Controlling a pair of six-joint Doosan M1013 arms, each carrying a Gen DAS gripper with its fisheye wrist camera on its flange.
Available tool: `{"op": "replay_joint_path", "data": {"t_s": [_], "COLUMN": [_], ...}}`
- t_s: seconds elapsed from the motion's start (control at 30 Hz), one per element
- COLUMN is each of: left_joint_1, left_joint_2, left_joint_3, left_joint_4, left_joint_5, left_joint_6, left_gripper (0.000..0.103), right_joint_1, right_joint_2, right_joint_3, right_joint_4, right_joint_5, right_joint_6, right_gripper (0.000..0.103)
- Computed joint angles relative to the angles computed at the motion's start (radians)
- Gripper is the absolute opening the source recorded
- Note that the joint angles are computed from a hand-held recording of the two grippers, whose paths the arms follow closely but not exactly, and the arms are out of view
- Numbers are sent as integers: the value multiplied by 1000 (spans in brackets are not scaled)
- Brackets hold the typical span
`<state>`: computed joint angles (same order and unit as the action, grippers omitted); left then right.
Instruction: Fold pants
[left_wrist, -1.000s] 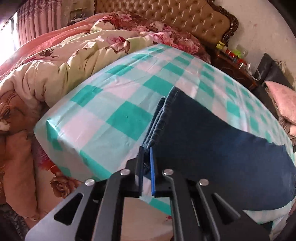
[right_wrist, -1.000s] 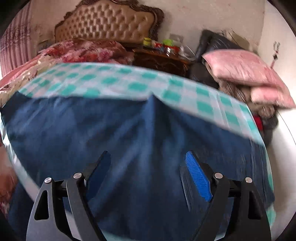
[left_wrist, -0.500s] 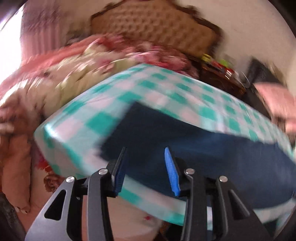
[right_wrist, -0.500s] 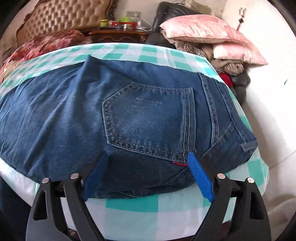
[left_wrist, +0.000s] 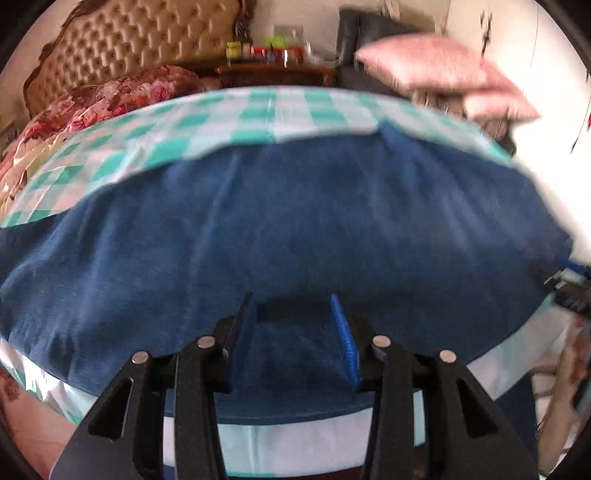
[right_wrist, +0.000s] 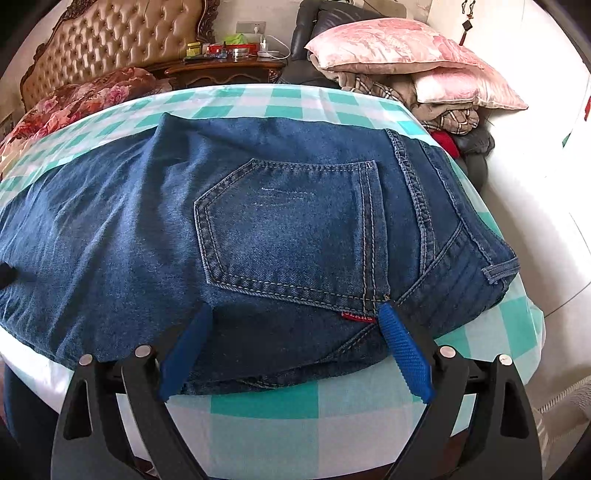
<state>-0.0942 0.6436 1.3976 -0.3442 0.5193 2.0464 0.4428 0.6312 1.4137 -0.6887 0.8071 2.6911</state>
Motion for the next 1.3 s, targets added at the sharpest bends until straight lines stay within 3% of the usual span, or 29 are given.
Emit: {"op": "replay_joint_path", "data": {"t_s": [0.03, 0.13, 0.27, 0.33, 0.37, 0.4, 0.57, 0.67, 0.8, 0.9, 0.93, 1.03, 1.13, 1.3], "left_joint_1": [-6, 1, -4, -5, -6, -9, -31, -25, -29, -23, -16, -7, -9, 3], "left_joint_2": [-3, 6, 1, -1, 1, 2, -6, -21, -31, -28, -28, -36, -40, -55], "left_joint_3": [9, -6, 0, 0, -5, -7, 8, 33, 44, 28, 25, 26, 15, 8], "left_joint_4": [25, -7, 52, 51, 57, 60, 211, 96, 96, 97, 79, 148, 336, 485], "left_joint_5": [-25, 0, -6, 6, 19, 31, 2, -49, -81, -41, -35, -63, -65, -76], "left_joint_6": [-13, 0, -62, -76, -93, -108, -265, -134, -78, -106, -119, -257, -481, -693], "left_gripper": [42, 43, 49, 63, 82, 89, 100, 100, 100, 100, 100, 100, 100, 100], "right_joint_1": [1, 0, -1, -1, -1, -2, -1, -4, -11, -39, -40, -6, 44, 104], "right_joint_2": [0, -4, -7, -8, -9, -9, -8, -6, -1, -49, -67, -140, -228, -306], "right_joint_3": [0, 10, 18, 20, 22, 22, 20, 14, 1, 20, 10, -19, -25, -14], "right_joint_4": [-2, -11, -19, -20, -20, -20, -18, 2, 47, 193, 212, 56, -172, -413], "right_joint_5": [0, -18, -34, -37, -39, -40, -34, -24, -4, -41, -20, 35, 6, -46], "right_joint_6": [2, 15, 23, 23, 24, 24, 25, 18, 26, 79, 101, 292, 517, 723], "right_gripper": [88, 88, 89, 89, 89, 90, 90, 93, 98, 91, 88, 85, 86, 86]}}
